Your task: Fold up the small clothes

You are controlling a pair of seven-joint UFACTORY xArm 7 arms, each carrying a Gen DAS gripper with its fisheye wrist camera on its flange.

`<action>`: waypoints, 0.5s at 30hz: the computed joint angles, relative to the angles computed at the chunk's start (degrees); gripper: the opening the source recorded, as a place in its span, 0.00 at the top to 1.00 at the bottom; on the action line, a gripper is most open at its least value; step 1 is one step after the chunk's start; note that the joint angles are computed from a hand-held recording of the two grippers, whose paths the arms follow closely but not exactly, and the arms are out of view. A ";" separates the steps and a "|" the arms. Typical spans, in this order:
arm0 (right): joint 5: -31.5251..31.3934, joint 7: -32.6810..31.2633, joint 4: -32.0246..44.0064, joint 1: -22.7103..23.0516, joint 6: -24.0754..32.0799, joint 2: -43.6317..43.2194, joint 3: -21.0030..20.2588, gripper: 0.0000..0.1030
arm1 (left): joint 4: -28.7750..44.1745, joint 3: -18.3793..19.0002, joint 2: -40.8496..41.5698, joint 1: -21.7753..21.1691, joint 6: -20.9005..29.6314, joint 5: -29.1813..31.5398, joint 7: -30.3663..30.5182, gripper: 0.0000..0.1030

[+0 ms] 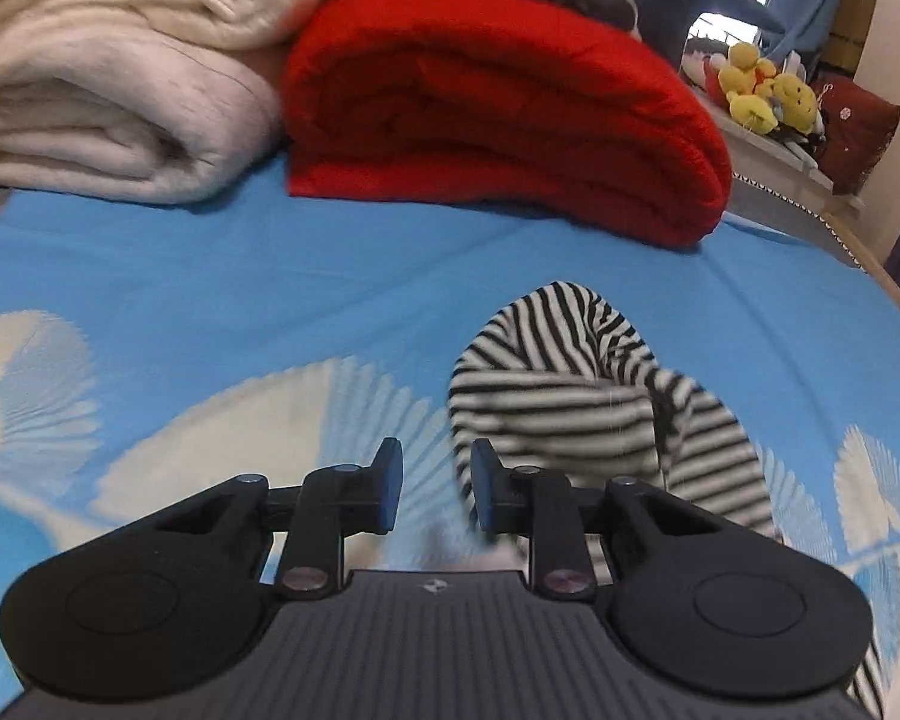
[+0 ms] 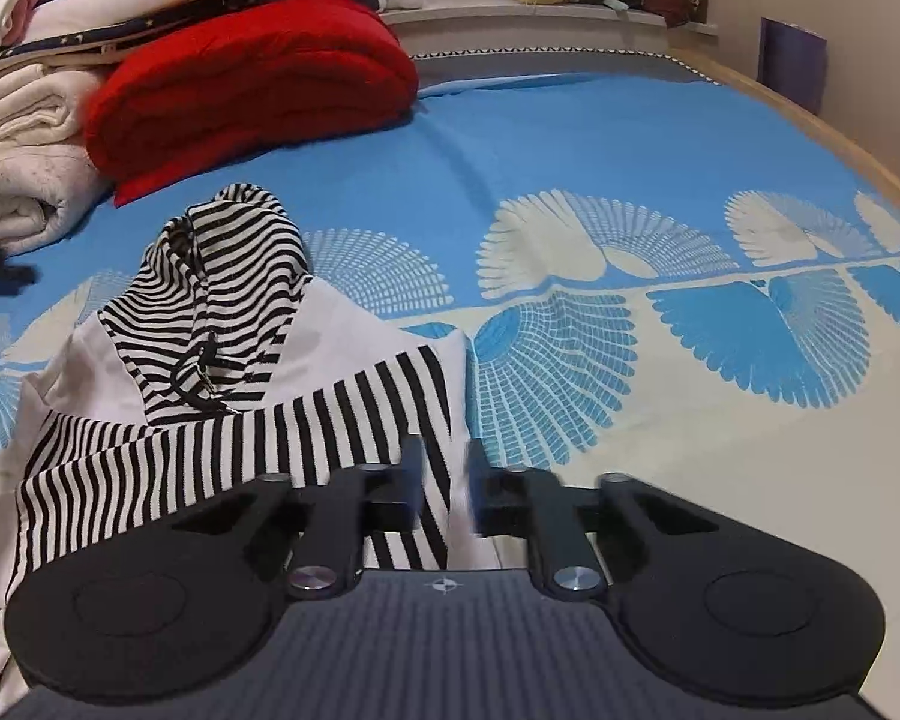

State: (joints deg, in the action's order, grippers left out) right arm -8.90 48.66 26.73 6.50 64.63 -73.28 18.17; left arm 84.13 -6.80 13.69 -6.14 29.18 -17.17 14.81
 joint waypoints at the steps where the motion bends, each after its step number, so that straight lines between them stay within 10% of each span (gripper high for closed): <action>1: -0.14 -0.14 -0.04 0.00 -0.13 -0.09 -0.18 0.89 | 3.31 0.07 2.99 -0.62 0.48 0.60 -1.46 0.74; 15: 1.00 -2.71 -1.08 0.34 0.26 1.64 -2.41 0.88 | 55.13 3.71 40.92 -10.04 17.74 15.12 -15.36 0.44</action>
State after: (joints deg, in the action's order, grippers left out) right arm -7.90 45.94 25.64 6.83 64.89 -71.65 15.77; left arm 139.26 -3.09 54.60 -16.17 46.92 -2.04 -0.55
